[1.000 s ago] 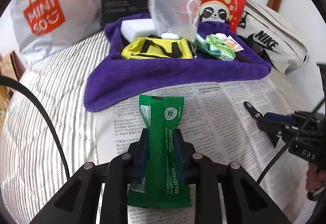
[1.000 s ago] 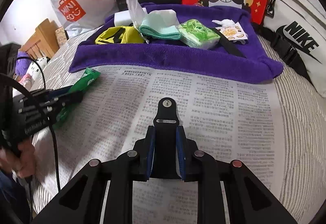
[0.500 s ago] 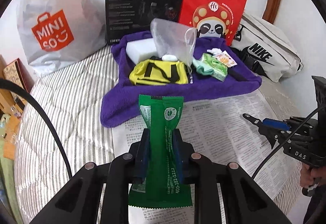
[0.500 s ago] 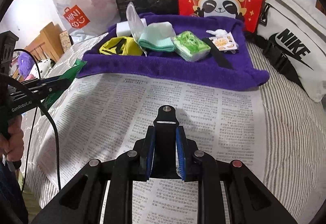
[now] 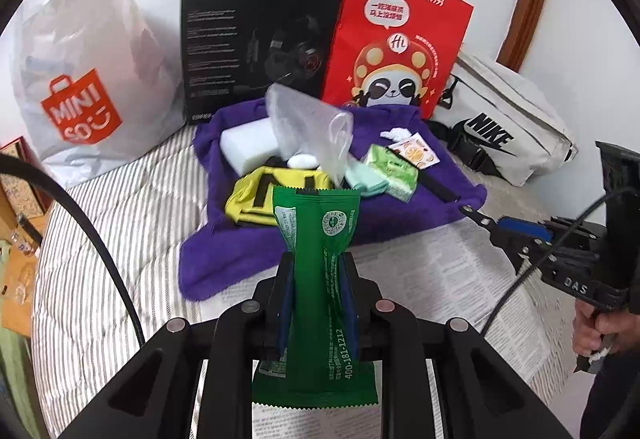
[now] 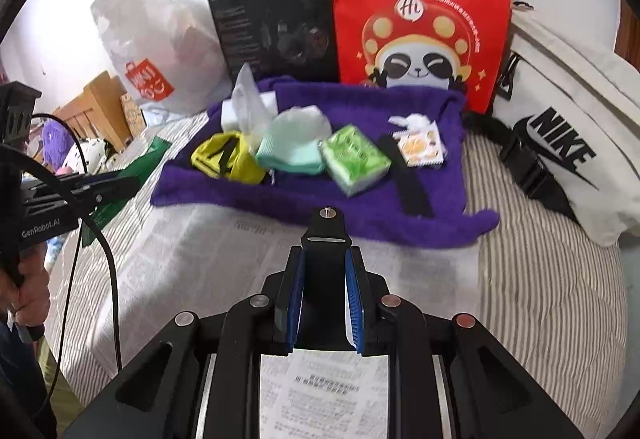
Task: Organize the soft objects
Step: 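Carry the strap piece in the right tool and the packet in the left tool toward the towel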
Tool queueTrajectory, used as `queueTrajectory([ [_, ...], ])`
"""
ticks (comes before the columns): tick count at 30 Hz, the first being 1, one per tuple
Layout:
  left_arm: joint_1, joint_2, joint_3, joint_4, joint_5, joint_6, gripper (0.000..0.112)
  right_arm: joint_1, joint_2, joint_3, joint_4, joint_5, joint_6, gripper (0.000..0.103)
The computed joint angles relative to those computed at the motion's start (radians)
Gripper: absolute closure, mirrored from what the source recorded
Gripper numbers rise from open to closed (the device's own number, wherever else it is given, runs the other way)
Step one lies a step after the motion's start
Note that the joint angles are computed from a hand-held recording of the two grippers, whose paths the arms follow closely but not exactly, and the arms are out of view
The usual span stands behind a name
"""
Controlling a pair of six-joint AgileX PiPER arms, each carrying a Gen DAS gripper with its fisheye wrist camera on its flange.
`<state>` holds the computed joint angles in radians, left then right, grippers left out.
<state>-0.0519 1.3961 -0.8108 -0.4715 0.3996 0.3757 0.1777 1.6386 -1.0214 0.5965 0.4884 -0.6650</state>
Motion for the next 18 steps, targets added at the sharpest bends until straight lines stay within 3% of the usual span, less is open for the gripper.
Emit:
queueTrajectory([
  [5,-0.001,0.054,-0.079,-0.064,0.038,0.045,0.092,-0.035,0.058,-0.090,0.011,0.018,-0.014,0.082],
  [18,-0.001,0.196,-0.215,-0.038,0.055,-0.006,0.092,-0.093,0.278,-0.382,0.012,0.099,-0.015,0.082],
])
